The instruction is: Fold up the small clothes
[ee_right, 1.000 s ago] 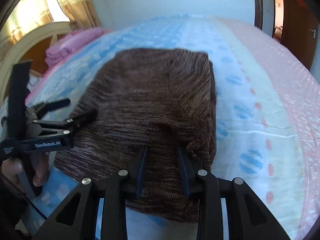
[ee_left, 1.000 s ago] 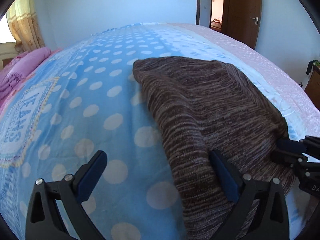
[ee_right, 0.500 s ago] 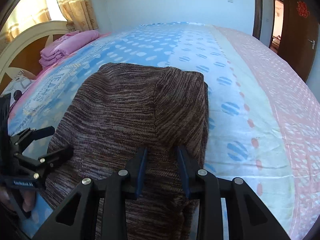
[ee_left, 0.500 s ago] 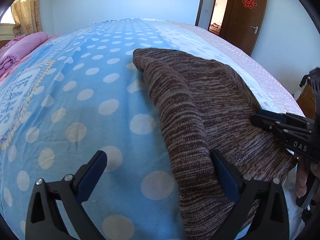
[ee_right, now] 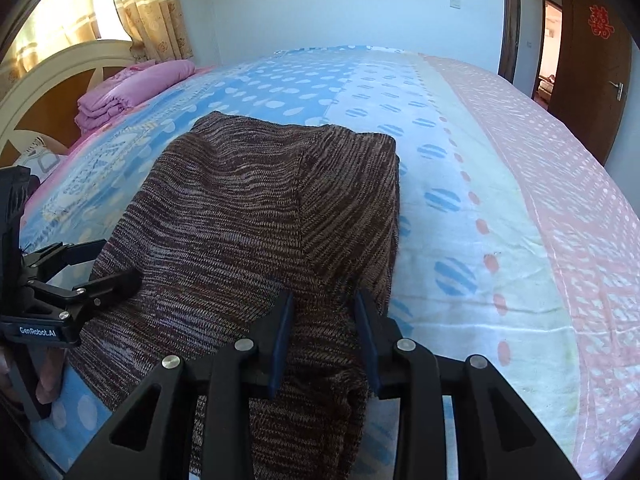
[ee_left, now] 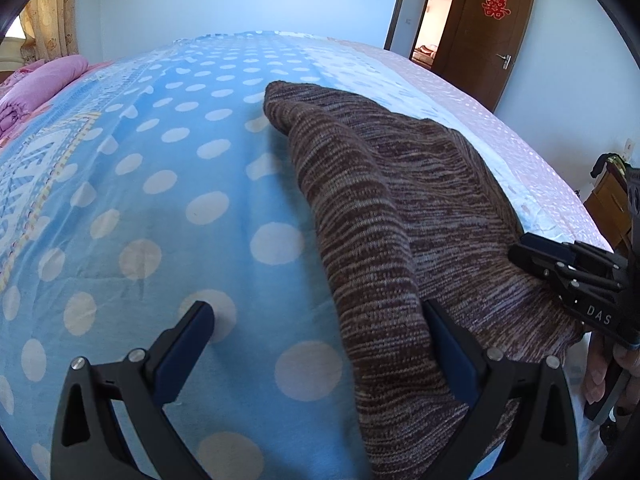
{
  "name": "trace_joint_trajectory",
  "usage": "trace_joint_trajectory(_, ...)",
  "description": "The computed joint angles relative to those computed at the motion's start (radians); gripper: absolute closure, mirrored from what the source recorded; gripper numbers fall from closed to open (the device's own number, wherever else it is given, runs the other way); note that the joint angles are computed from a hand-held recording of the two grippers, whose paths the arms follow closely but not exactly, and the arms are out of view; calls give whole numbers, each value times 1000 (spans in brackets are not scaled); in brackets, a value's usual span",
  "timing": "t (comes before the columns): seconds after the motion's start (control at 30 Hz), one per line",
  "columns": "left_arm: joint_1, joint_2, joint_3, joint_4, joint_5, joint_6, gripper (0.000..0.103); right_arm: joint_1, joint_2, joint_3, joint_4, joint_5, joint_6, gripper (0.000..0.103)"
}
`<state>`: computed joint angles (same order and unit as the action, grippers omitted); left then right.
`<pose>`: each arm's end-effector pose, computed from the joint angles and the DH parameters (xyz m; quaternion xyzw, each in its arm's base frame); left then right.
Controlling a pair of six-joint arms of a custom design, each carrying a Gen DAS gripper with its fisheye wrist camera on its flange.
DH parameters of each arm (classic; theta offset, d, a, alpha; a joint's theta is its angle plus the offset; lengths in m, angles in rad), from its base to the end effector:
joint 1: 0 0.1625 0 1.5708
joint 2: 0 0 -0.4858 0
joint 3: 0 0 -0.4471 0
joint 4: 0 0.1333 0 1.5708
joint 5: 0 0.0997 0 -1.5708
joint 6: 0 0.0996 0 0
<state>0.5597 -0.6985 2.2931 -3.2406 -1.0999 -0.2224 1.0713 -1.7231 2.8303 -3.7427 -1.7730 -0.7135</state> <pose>-0.3014 -0.3994 -0.0531 0.3652 0.9005 -0.1646 0.1690 -0.0250 -0.2824 0.2827 0.0406 -0.8578 0.3653 0.3593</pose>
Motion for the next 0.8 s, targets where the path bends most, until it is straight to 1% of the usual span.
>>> trace_joint_trajectory(0.03, -1, -1, 2, -3, -3, 1, 0, -4, 23, 11, -51, 3, -8, 70)
trace_joint_trajectory(0.07, -2, -2, 4, -3, -4, 3, 0, 7, 42, 12, -78, -12, -13, 70)
trace_joint_trajectory(0.1, -3, -3, 4, 0, -7, 5, 0, 22, 49, 9, -82, -33, -13, 70)
trace_joint_trajectory(0.13, -3, -5, 5, 3, -12, 8, 0, 31, 30, 3, -46, -40, -6, 70)
trace_joint_trajectory(0.17, -3, -6, 6, 6, -19, 13, 0, 20, -17, -1, 19, -13, -1, 69)
trace_joint_trajectory(0.2, -5, -8, 9, 6, -26, 22, 0, -7, -86, -9, 114, 42, 16, 69)
trace_joint_trajectory(0.23, -6, -8, 11, 1, -34, 32, 0, -53, -161, -19, 204, 120, 50, 69)
trace_joint_trajectory(0.27, -8, -8, 14, -7, -38, 41, 0, -85, -205, -29, 251, 171, 81, 66)
trace_joint_trajectory(0.3, -14, -6, 17, -16, -35, 50, 0, -112, -229, -40, 273, 211, 108, 63)
trace_joint_trajectory(0.33, -17, -4, 17, -16, -33, 54, 0, -132, -240, -60, 293, 241, 128, 56)
trace_joint_trajectory(0.4, -22, 0, 12, -3, -31, 62, 0, -143, -229, -94, 323, 257, 141, 51)
trace_joint_trajectory(0.43, -22, 0, 10, 1, -33, 65, 0, -146, -219, -120, 358, 263, 150, 49)
trace_joint_trajectory(0.53, -14, -3, 6, 13, -48, 65, 0, -152, -175, -194, 458, 283, 193, 48)
trace_joint_trajectory(0.6, -11, -2, 3, 16, -51, 65, 0, -149, -129, -236, 483, 286, 217, 48)
trace_joint_trajectory(0.7, -16, 0, 2, 23, -43, 69, 0, -164, -72, -285, 514, 311, 259, 48)
trace_joint_trajectory(0.73, -17, 0, 3, 23, -44, 69, 0, -176, -57, -296, 515, 331, 272, 48)
trace_joint_trajectory(0.77, -15, 0, 3, 23, -47, 69, 0, -190, -47, -301, 508, 367, 285, 48)
trace_joint_trajectory(0.8, -14, -1, 2, 25, -50, 68, 0, -195, -41, -306, 509, 382, 296, 48)
